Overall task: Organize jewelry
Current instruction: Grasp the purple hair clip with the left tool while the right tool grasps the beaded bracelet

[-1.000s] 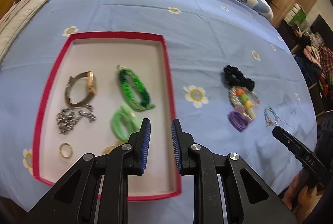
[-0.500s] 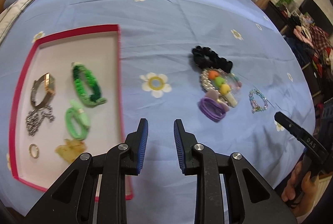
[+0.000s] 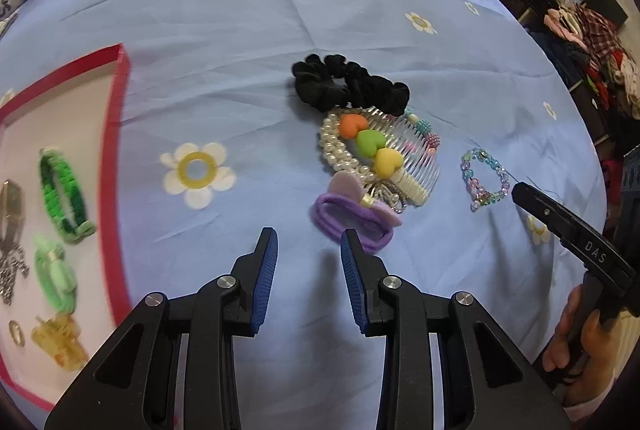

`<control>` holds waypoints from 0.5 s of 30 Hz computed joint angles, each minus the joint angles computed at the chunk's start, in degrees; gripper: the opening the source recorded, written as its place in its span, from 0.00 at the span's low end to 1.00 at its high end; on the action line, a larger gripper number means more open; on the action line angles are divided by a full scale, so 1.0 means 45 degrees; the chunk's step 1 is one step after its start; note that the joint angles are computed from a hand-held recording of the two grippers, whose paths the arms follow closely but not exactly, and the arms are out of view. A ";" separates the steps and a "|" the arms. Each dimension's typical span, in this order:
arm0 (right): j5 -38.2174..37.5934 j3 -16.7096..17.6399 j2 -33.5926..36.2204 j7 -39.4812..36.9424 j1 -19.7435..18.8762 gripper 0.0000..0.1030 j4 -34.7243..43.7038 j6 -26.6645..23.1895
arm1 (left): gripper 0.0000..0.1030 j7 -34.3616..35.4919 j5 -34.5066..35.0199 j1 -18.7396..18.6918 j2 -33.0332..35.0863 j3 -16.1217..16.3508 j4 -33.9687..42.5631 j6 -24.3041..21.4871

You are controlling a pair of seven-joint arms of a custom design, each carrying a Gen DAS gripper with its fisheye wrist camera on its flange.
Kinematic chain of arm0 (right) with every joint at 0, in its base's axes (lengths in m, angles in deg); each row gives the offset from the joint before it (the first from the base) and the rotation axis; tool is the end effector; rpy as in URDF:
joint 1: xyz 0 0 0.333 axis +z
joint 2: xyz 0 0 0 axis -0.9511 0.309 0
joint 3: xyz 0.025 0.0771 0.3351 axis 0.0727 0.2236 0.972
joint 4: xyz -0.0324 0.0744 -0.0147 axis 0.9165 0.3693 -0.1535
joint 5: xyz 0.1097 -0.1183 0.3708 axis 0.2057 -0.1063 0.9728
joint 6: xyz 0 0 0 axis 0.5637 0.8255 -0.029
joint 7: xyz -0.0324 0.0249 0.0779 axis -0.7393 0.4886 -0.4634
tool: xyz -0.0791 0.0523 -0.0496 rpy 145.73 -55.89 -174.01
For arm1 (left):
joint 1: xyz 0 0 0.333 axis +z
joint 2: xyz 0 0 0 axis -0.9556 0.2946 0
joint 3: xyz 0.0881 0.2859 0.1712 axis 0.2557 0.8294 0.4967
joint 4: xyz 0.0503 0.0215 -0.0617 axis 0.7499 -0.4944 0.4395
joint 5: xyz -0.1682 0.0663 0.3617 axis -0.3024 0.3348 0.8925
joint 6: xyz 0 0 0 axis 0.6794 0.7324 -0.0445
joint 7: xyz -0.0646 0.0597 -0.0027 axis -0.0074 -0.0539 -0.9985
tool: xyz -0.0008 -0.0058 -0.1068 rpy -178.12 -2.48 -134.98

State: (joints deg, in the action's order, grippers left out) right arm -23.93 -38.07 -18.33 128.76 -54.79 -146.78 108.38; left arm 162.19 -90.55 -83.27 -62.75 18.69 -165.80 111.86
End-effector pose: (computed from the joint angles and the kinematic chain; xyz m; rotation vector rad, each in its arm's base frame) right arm 0.5363 0.1870 0.5108 -1.7143 1.8502 -0.2362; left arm 0.5425 -0.2238 0.5365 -2.0800 2.1506 -0.6257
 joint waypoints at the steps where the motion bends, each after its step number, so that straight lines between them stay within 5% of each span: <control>1: 0.0068 -0.0015 0.0067 -0.0086 0.0008 0.48 0.0050 -0.0012 | 0.30 0.0086 -0.0129 -0.0014 0.0099 0.0001 0.0074 0.0008; 8: 0.0159 0.0090 0.0473 -0.0353 -0.0024 0.48 0.0294 -0.0121 | 0.30 0.0171 -0.0092 -0.0091 0.0673 0.0009 0.0417 0.0042; 10: -0.0366 0.0171 0.0544 0.0016 -0.0074 0.46 0.0222 0.0064 | 0.24 0.0241 0.0050 -0.0123 0.0687 0.0007 0.0361 0.0218; 11: -0.0670 0.0196 0.0548 0.0256 -0.0103 0.44 0.0200 0.0114 | 0.13 0.0419 0.0004 -0.0136 0.0691 0.0003 0.0329 0.0297; 14: -0.1267 0.0211 0.0574 0.0842 -0.0177 0.06 0.0182 0.0024 | 0.04 0.0680 -0.0024 -0.0182 0.0631 -0.0018 0.0238 0.0489; 15: -0.0979 0.0185 0.0542 0.0703 -0.0167 0.07 0.0119 0.0105 | 0.04 0.0643 0.0139 -0.0211 0.0577 -0.0037 0.0197 0.0566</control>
